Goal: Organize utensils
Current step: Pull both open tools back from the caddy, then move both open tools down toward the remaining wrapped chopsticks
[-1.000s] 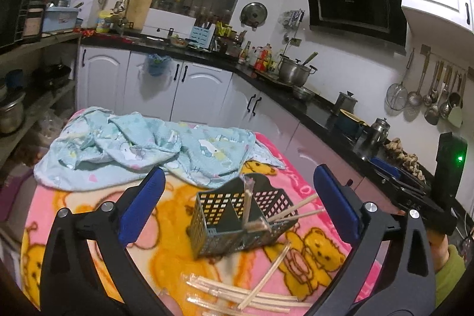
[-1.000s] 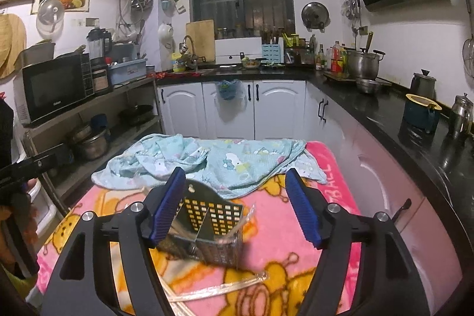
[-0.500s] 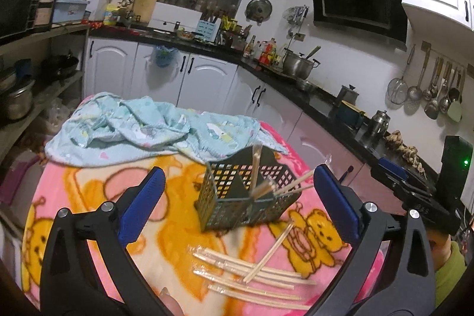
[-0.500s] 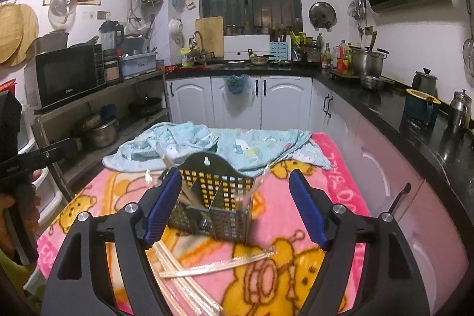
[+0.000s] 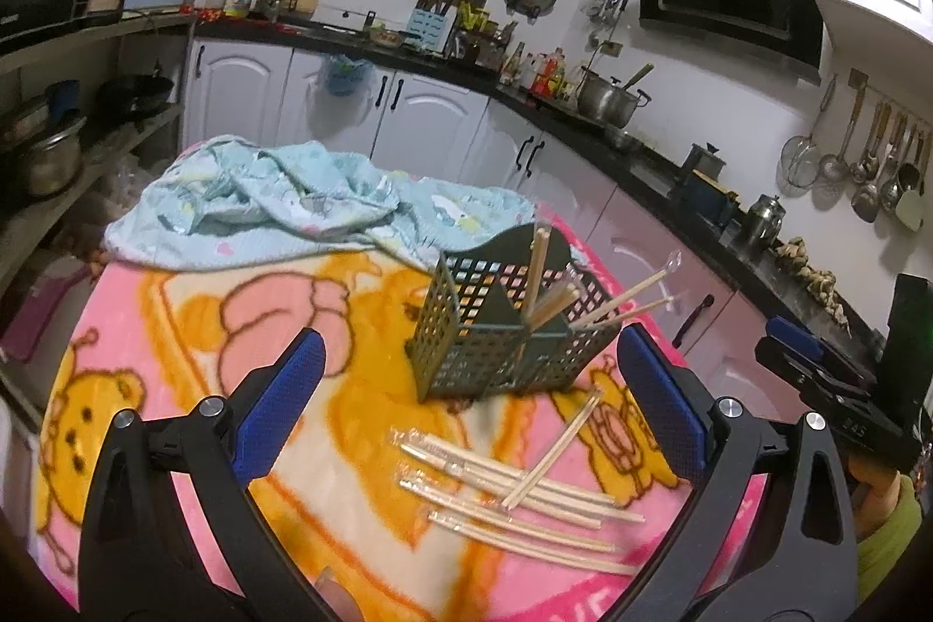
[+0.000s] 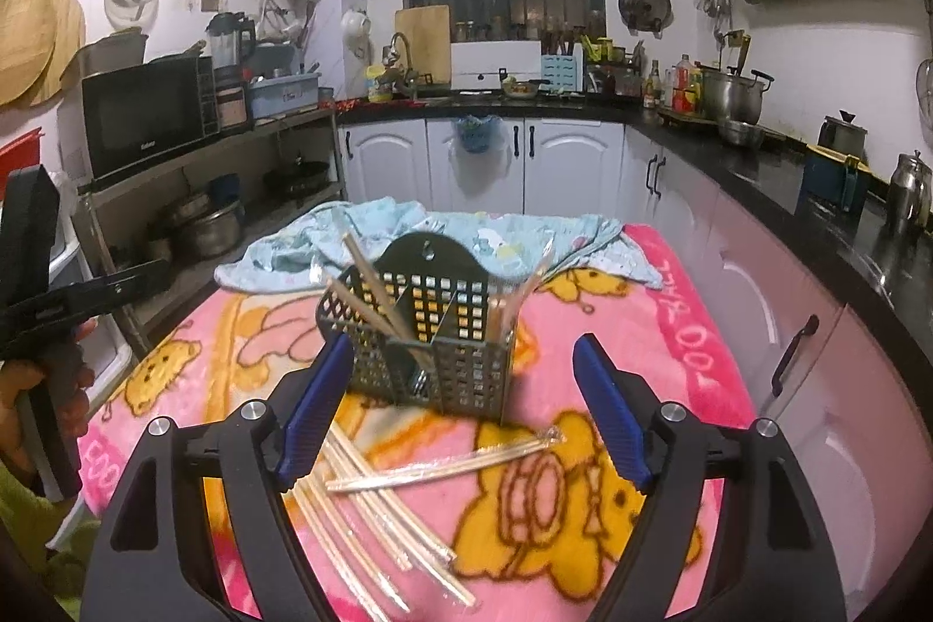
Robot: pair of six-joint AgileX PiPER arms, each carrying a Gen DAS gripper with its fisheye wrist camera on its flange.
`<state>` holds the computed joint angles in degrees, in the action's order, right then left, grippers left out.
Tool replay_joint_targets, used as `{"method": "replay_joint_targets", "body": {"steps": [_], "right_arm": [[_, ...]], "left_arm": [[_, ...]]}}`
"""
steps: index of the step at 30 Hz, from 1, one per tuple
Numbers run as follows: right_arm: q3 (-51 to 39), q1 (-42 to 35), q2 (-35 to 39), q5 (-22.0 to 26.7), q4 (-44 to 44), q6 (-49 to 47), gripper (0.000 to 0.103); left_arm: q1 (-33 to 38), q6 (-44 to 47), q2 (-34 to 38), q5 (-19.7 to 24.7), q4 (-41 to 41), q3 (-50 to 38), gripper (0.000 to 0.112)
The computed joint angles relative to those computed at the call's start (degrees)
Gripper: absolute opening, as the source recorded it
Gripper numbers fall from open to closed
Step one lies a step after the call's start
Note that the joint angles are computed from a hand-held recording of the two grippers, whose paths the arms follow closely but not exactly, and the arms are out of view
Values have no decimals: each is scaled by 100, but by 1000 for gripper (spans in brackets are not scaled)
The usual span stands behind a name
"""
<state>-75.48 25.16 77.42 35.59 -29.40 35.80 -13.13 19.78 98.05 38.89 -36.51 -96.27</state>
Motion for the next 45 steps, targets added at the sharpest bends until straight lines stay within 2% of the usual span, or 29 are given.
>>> {"method": "replay_joint_targets", "body": {"steps": [16,25,37,40,45], "right_arm": [[784,227,-272,158,-87,232,75],[1361,247,-527,232,-64,342,75],[1959,159,-581,-99,244,116,75],[2074,42,-530,-231,514,-132,69],[2199,-129,-320,-352,950,-588,61]], "left_arm": [[5,-42,-122,-101,173,663,92],[-187,58,70,-164,163,903,92],[-364,88,382,-190,416,1030,92],[-332,119,505,-129,417,997,85],[-160,271,753,127,108,911,68]]}}
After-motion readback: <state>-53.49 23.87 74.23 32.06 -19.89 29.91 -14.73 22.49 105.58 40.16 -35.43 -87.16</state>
